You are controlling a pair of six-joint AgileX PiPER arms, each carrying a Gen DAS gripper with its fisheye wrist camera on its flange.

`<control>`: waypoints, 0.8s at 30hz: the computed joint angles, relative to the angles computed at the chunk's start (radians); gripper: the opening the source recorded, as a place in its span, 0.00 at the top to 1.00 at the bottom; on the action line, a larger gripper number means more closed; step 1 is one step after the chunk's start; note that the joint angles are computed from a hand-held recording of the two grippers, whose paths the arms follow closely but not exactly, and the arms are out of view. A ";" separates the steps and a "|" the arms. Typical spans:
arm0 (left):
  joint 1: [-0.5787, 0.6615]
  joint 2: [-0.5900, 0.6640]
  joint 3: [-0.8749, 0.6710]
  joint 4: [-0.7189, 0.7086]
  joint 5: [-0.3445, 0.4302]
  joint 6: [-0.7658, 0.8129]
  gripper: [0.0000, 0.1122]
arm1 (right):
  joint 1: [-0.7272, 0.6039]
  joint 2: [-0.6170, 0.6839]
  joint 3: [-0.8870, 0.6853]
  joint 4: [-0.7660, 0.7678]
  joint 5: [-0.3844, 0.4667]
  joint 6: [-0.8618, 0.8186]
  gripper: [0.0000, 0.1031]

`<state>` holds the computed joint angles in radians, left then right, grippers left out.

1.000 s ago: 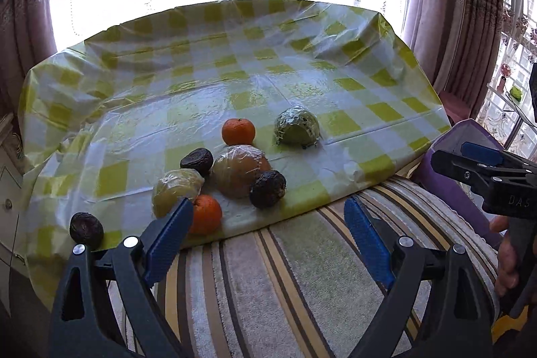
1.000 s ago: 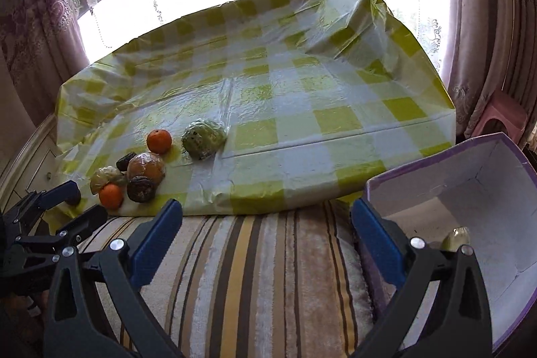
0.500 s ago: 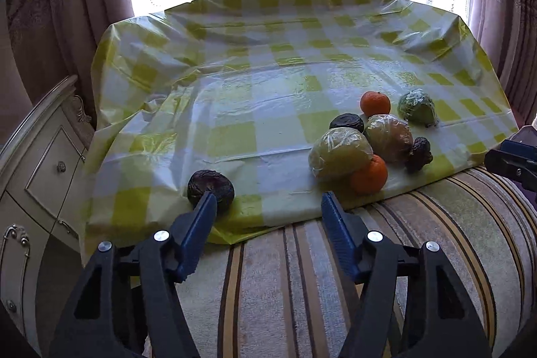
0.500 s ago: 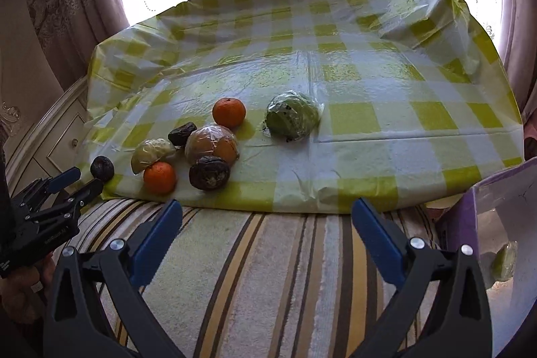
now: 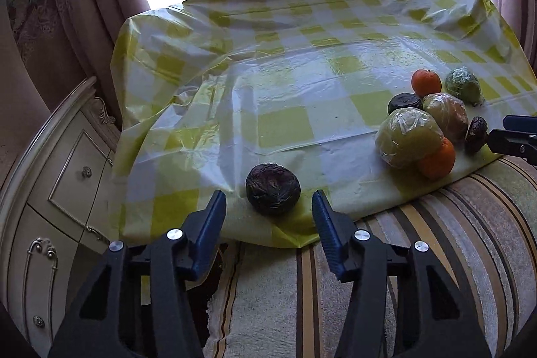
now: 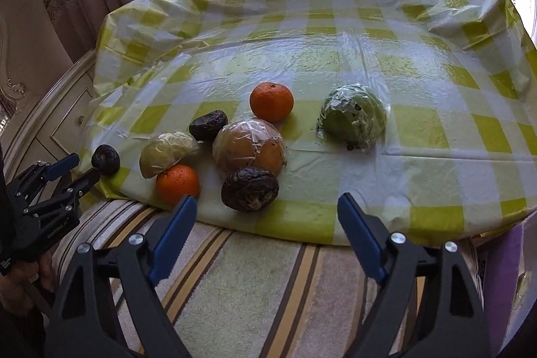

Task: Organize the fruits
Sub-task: 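Grasp a dark brown fruit with the left tool while the right grasps another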

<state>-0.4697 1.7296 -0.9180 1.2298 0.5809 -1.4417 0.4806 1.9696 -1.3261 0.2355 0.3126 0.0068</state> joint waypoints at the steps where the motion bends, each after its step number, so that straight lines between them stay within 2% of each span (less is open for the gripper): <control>1: -0.005 0.011 -0.007 0.006 0.012 0.006 0.54 | 0.001 0.006 -0.008 0.006 0.004 -0.009 0.19; 6: -0.052 0.074 -0.041 0.069 0.113 -0.008 0.54 | 0.012 0.045 -0.059 -0.003 0.030 -0.014 0.24; 9: -0.058 0.103 -0.067 0.071 0.141 0.014 0.53 | 0.012 0.070 -0.089 0.010 0.049 -0.033 0.27; 11: -0.055 0.116 -0.080 0.061 0.142 0.033 0.53 | 0.006 0.084 -0.107 0.047 0.066 -0.073 0.31; 16: -0.062 0.154 -0.108 0.054 0.171 0.063 0.54 | -0.002 0.109 -0.135 0.101 0.087 -0.123 0.32; 19: -0.061 0.170 -0.118 0.047 0.178 0.075 0.59 | -0.006 0.114 -0.140 0.128 0.090 -0.148 0.34; 21: -0.064 0.179 -0.124 0.057 0.192 0.072 0.61 | -0.010 0.115 -0.140 0.147 0.089 -0.162 0.40; 24: -0.064 0.182 -0.126 0.060 0.188 0.075 0.63 | -0.011 0.116 -0.142 0.152 0.092 -0.168 0.43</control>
<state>-0.5333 1.9118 -1.0437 1.2902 0.7688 -1.3669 0.4697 2.0853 -1.4680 0.3880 0.4046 -0.1614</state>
